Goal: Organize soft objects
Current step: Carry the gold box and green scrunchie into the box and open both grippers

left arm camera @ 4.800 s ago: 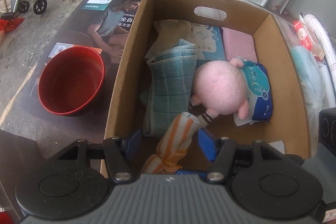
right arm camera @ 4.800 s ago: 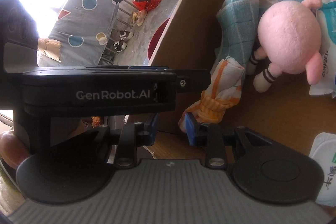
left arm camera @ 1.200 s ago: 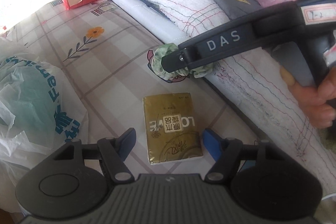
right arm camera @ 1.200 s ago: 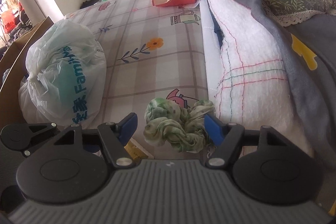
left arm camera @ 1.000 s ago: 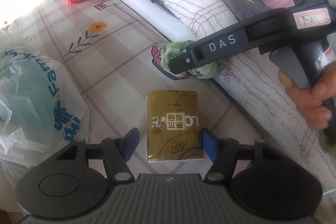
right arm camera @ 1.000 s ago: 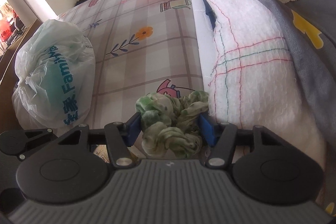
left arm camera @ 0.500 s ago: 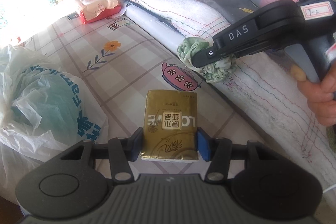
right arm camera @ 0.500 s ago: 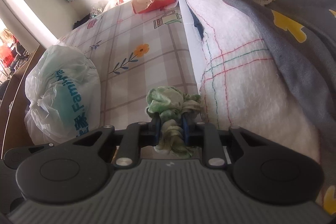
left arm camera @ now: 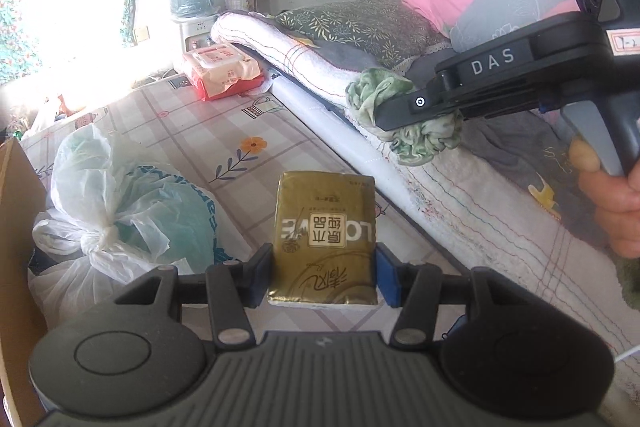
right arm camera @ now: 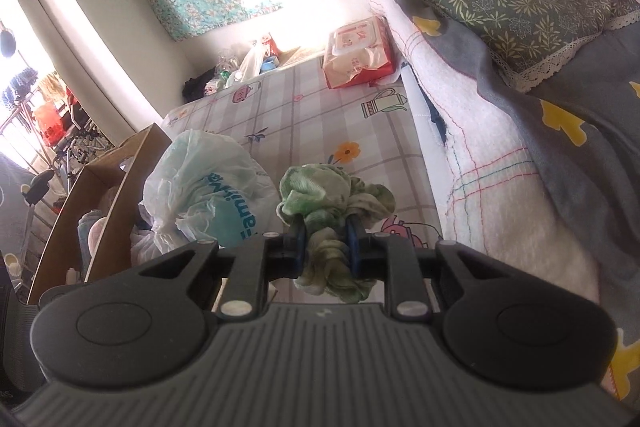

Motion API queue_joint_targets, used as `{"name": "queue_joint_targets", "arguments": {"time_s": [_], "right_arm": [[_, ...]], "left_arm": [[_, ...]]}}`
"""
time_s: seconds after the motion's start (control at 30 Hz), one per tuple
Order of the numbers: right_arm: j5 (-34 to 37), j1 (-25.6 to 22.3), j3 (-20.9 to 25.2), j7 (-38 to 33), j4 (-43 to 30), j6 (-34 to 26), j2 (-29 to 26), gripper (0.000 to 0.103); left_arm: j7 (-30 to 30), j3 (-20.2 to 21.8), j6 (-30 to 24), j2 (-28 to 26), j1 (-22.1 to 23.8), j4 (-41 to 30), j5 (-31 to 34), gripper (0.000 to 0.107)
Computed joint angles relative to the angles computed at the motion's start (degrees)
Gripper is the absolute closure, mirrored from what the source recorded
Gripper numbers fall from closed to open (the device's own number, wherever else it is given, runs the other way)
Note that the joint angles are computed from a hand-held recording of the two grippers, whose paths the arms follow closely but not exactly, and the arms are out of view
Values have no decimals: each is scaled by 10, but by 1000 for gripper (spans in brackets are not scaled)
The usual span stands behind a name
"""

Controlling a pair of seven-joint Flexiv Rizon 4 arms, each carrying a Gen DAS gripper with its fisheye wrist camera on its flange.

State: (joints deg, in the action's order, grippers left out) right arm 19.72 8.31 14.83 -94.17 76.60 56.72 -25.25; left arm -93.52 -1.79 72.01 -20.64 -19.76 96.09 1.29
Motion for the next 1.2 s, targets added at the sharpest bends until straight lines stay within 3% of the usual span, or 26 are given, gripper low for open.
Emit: {"name": "queue_joint_targets", "arguments": {"time_s": [0.17,0.4,0.67,0.87,1.2], "right_arm": [[15,10,20,-28,-7,1,17,84],[49,41,45,-76,-54,-21,9,84],[69,104,67,-104,-146,-72,-31,84],[56,172,70,-98,-232,-130,-83,84],[6,265,46,-48,-349,-270,-171,83]], "left_arm": [[-28,17,26,43,6,41,9,53],[-121,53,39,119,25,94,78,53],[-204,63,29,234,101,180,134,53],[-155,76,-9,286,157,241,79,53],[-105,66,-79,273,230,269,11,53]]}}
